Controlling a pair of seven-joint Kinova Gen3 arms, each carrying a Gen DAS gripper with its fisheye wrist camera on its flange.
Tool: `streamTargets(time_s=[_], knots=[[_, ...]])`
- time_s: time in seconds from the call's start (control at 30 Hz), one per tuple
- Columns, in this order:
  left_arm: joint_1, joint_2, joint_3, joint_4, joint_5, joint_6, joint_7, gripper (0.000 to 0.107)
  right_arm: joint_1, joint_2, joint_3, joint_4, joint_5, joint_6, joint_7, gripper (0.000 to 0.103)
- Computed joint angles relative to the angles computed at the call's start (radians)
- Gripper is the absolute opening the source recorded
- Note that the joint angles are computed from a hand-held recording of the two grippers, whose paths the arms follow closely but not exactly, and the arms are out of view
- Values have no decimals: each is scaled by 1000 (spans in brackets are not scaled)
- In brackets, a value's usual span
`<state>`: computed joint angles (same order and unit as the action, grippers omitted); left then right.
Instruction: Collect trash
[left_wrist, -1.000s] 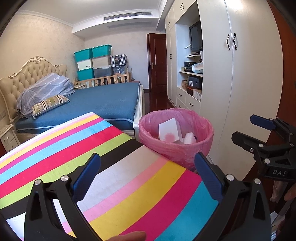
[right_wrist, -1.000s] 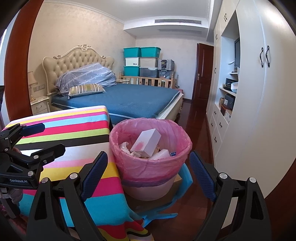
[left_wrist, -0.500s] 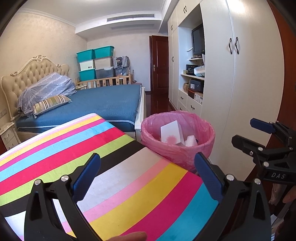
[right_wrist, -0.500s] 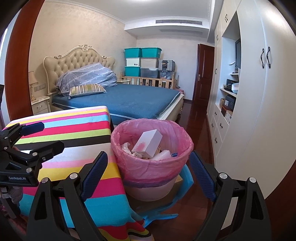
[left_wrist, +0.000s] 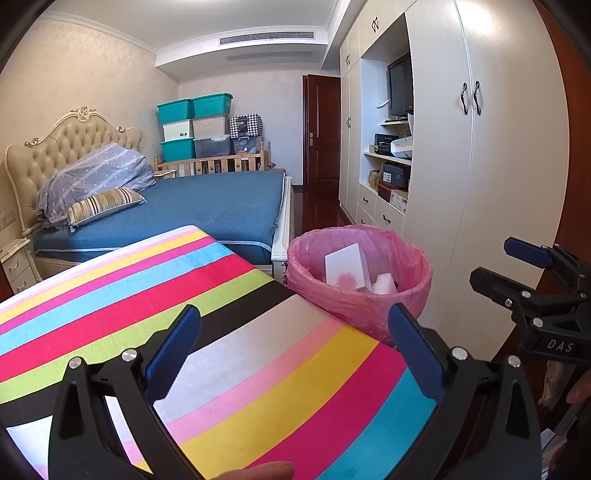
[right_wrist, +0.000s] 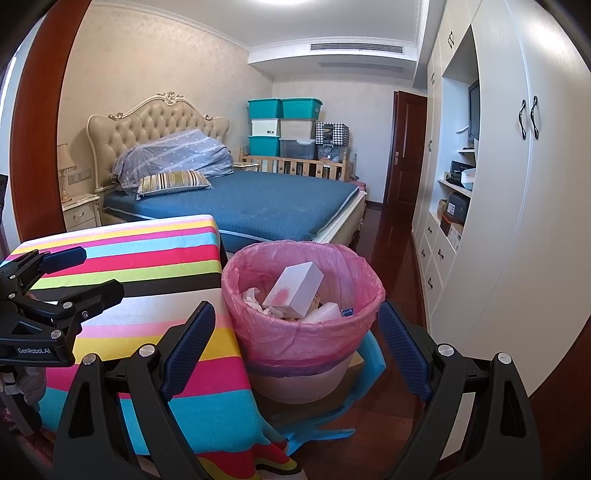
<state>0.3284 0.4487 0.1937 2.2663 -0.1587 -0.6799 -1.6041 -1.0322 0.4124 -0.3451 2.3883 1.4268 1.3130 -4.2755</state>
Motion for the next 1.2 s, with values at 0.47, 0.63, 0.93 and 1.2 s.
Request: streamTargets(time_s=[0.47, 0.63, 0.93, 1.2], knots=[[0, 1, -2, 1, -2, -3, 0, 98, -6, 7, 0, 1, 3, 14, -16, 84], [0, -1, -1, 1, -2, 0, 1, 98, -6, 10, -1, 0, 5, 19, -21, 84], [0, 0, -1, -1, -2, 2, 2, 98, -6, 10, -2, 1, 6, 19, -23, 84], [-2, 9, -3, -1, -2, -8, 0, 98, -7, 10, -2, 1, 5, 21, -23, 84]])
